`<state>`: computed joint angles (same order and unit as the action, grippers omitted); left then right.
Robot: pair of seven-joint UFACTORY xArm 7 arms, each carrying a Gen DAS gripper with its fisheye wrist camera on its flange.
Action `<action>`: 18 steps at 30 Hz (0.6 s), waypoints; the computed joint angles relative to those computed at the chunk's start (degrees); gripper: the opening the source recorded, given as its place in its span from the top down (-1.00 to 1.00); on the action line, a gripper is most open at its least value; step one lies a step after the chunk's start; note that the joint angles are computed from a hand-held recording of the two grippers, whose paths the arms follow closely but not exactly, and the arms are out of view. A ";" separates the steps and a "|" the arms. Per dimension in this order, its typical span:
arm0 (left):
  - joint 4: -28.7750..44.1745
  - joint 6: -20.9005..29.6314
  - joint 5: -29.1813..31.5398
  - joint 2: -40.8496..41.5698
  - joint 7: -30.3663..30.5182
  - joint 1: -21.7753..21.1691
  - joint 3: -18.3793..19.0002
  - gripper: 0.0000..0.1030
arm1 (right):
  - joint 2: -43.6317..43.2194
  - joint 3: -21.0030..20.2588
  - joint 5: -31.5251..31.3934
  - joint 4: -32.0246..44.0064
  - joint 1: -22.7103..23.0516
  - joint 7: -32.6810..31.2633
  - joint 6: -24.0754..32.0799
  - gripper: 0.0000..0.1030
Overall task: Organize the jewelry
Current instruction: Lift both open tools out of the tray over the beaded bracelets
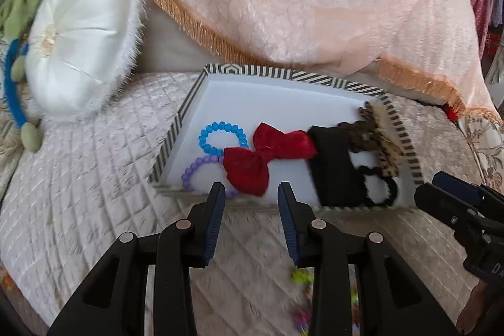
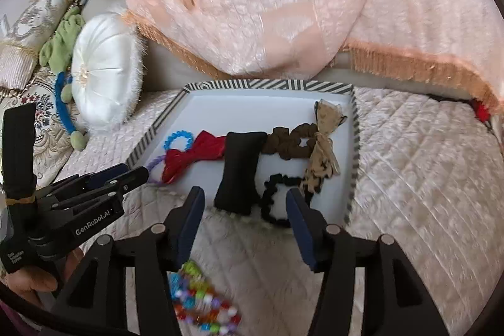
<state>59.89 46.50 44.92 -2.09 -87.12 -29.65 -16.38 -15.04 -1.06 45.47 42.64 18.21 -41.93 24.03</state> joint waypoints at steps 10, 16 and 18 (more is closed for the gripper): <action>-1.00 8.67 1.07 -3.80 -6.59 -3.90 -5.22 0.53 | -15.74 -1.34 -6.42 -11.91 1.65 5.32 -0.08 -0.21; -1.33 10.33 1.78 -4.91 -9.18 -5.36 -6.40 0.53 | -21.62 -2.54 -11.82 -15.81 2.77 9.46 0.14 -0.22; -1.57 10.77 2.12 -5.48 -9.78 -5.65 -6.94 0.53 | -23.04 -2.89 -13.35 -16.59 3.18 10.68 0.27 -0.22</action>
